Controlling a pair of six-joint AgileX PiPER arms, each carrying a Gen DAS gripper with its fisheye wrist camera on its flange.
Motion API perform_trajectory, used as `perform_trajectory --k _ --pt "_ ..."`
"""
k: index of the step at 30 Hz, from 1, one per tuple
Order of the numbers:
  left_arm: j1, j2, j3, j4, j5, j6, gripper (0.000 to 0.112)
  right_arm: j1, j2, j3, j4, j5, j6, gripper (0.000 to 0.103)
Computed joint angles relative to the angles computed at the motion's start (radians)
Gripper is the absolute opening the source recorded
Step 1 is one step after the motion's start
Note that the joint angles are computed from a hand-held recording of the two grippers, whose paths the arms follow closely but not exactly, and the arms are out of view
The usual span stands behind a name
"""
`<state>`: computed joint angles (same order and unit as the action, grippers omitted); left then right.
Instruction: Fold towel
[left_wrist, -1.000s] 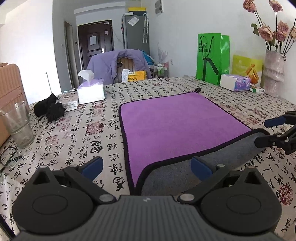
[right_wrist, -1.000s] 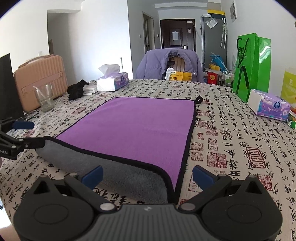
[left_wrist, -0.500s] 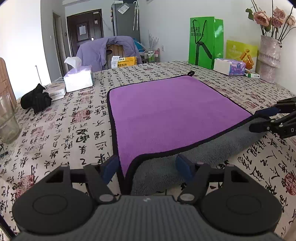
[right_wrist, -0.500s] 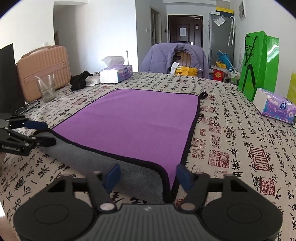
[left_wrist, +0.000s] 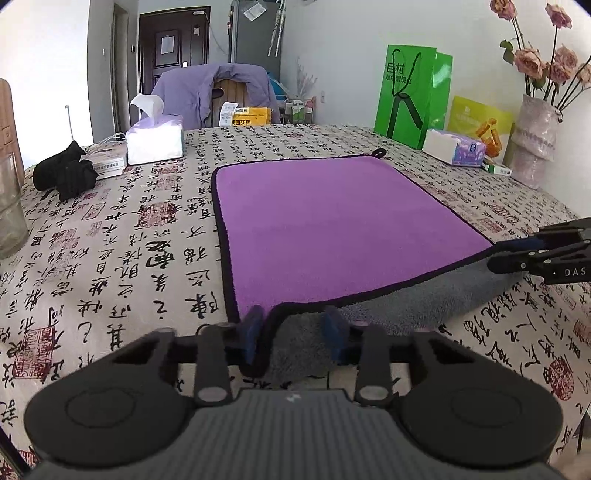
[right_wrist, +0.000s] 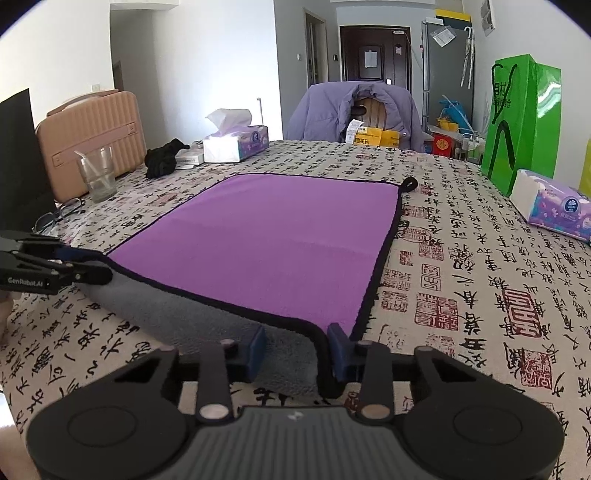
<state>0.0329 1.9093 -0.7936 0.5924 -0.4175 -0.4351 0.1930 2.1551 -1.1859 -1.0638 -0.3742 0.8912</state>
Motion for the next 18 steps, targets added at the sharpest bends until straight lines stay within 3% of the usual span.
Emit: perform_trajectory --k 2,6,11,18 --pt "-0.004 -0.005 0.009 -0.022 -0.007 0.032 0.018 0.001 -0.002 -0.002 -0.027 0.000 0.020 0.027" --pt "-0.015 -0.013 0.033 -0.078 -0.027 0.110 0.009 0.002 0.000 -0.012 -0.074 -0.001 0.056 0.020" --pt "-0.020 -0.018 0.048 -0.124 -0.048 0.170 0.007 0.008 -0.007 -0.009 -0.085 0.005 0.063 0.008" --pt "-0.070 -0.026 0.087 -0.331 -0.094 0.402 0.006 0.018 -0.020 0.007 -0.034 0.019 -0.009 0.006"
